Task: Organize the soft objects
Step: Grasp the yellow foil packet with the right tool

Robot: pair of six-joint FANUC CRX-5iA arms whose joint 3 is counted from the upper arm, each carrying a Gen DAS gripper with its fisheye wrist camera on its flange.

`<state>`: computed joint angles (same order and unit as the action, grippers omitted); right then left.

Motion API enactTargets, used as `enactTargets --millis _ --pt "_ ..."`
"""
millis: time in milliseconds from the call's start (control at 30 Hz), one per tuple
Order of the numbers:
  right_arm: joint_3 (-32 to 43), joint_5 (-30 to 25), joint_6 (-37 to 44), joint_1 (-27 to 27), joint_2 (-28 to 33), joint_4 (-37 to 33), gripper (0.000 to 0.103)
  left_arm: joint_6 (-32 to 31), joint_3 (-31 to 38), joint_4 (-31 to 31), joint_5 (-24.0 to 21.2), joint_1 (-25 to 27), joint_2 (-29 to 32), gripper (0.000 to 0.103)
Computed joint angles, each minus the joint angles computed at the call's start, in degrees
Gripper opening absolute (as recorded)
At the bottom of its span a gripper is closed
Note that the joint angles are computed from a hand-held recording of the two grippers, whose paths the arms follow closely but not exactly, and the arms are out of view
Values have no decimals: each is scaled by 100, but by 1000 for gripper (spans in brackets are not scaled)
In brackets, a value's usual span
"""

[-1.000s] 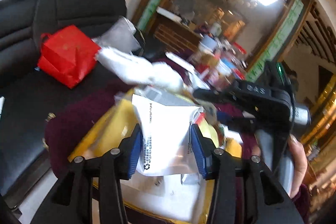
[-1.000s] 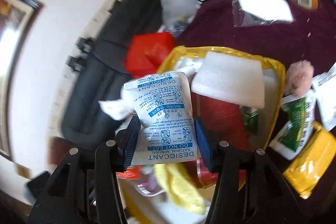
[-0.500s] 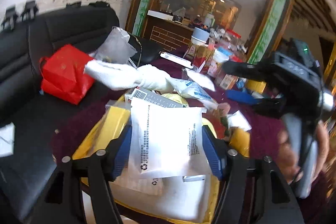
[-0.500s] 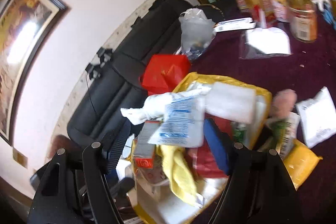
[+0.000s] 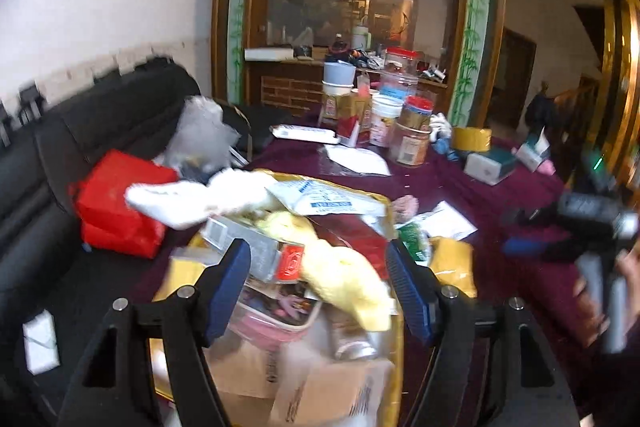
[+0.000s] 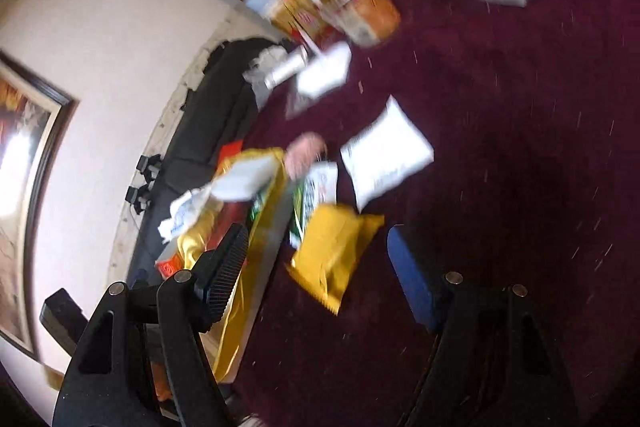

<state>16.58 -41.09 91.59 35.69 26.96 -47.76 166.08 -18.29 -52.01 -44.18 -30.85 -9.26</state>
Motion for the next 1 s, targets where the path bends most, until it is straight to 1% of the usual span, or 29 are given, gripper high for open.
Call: enactTargets --millis 33,100,133,200,267,300,333,367,433,467,500,533,567,633,700,733,767,833,900,967,1000 --pt "105 -164 -241 22 113 78 74 -60 -115 207 262 175 -109 70" --pt "250 -237 -861 232 270 606 74 22 -259 382 487 329 -246 70" --pt "365 -303 -1267 402 380 1033 74 155 -283 334 440 325 -289 70" --pt "531 -448 -1627 619 524 1488 74 394 -300 213 297 282 -335 70" --pt "666 -496 -2271 977 695 2366 74 445 -355 272 318 351 -384 71" --pt "658 -431 -2715 1188 766 2974 74 415 -383 335 356 396 -403 71" --pt "559 -260 -3041 1337 772 3452 74 371 -408 405 376 434 -415 71" --pt "463 -111 -3496 1510 818 4080 74 328 -424 445 395 452 -422 71" --pt "314 65 -4056 1705 894 4960 74 264 -450 487 429 468 -436 71" --pt "263 51 -4193 1811 948 5422 72 262 -447 485 418 450 -431 71" --pt "263 -77 -4178 1912 1012 5813 69 244 -446 498 425 437 -429 71" --pt "199 -164 -4205 2006 1039 6198 64 163 -460 565 481 456 -437 71" --pt "91 -146 -4249 2043 1019 6440 61 87 -479 625 537 477 -451 71" --pt "-135 30 -4126 1999 899 6479 56 6 -464 666 562 447 -430 71" --pt "-213 -24 -4046 1925 845 6532 56 -151 -427 740 556 405 -393 71" --pt "-241 -11 -4027 1874 826 6500 50 -173 -409 741 545 367 -375 71" --pt "-274 78 -3849 1793 764 6285 49 -167 -406 733 547 342 -370 71" --pt "-203 125 -3177 1593 678 5577 48 -307 -403 840 642 324 -351 71" --pt "-216 160 -2848 1510 605 5255 48 -556 -351 1010 719 319 -262 71" --pt "-475 364 -2915 1530 427 5308 49 -923 -319 1223 877 342 -163 71" --pt "-703 459 -3263 1594 322 5643 49 -1085 -288 1342 936 363 -96 71"
